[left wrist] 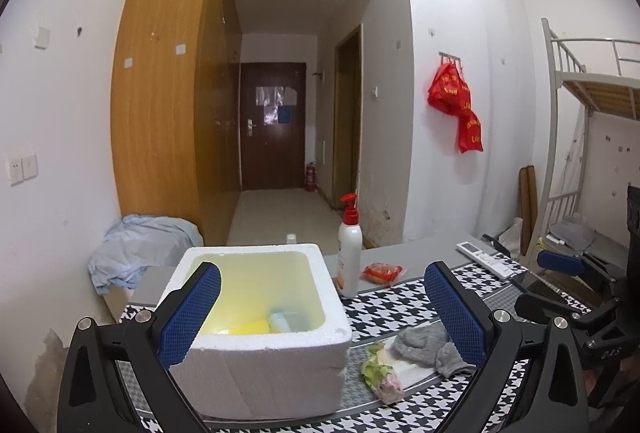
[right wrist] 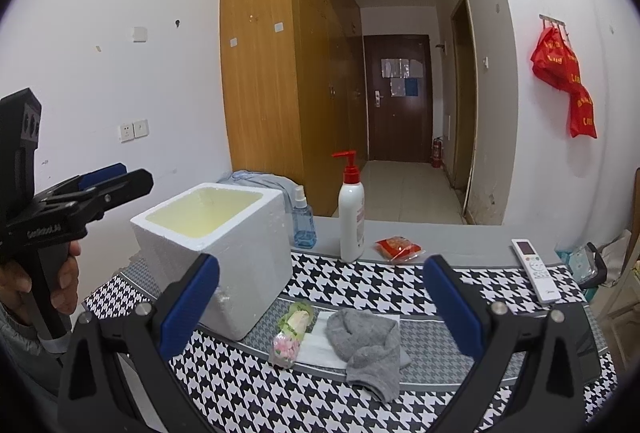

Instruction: Organize soft objects

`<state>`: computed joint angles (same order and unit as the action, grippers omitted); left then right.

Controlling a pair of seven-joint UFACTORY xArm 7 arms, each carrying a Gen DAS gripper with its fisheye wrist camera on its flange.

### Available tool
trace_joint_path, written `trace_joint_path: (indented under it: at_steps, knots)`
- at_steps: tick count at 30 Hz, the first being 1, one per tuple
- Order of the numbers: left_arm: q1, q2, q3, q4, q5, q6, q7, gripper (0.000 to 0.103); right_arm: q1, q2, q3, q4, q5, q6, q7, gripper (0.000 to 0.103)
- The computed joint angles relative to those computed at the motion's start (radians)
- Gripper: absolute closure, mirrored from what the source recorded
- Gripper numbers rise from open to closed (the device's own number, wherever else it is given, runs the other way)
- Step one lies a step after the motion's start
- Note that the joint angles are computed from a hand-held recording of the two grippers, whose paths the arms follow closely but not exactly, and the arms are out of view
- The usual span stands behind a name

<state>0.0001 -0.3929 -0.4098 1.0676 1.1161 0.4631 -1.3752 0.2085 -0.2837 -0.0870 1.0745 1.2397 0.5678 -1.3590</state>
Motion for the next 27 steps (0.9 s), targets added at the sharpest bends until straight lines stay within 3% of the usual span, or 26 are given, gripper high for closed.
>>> trace_joint_path:
  at_steps: [11,27]
  knots:
    - [0.006,-0.023,-0.056,-0.041,0.098,0.033,-0.111,0.001,0.011,-0.057,-0.013,-0.068,0.039,-0.018,-0.059,0.0]
    - [-0.099,-0.01,-0.029,-0.113,0.262,0.092,-0.297,0.001,0.041,-0.108,-0.016,-0.178,0.099,-0.133,-0.145,0.0]
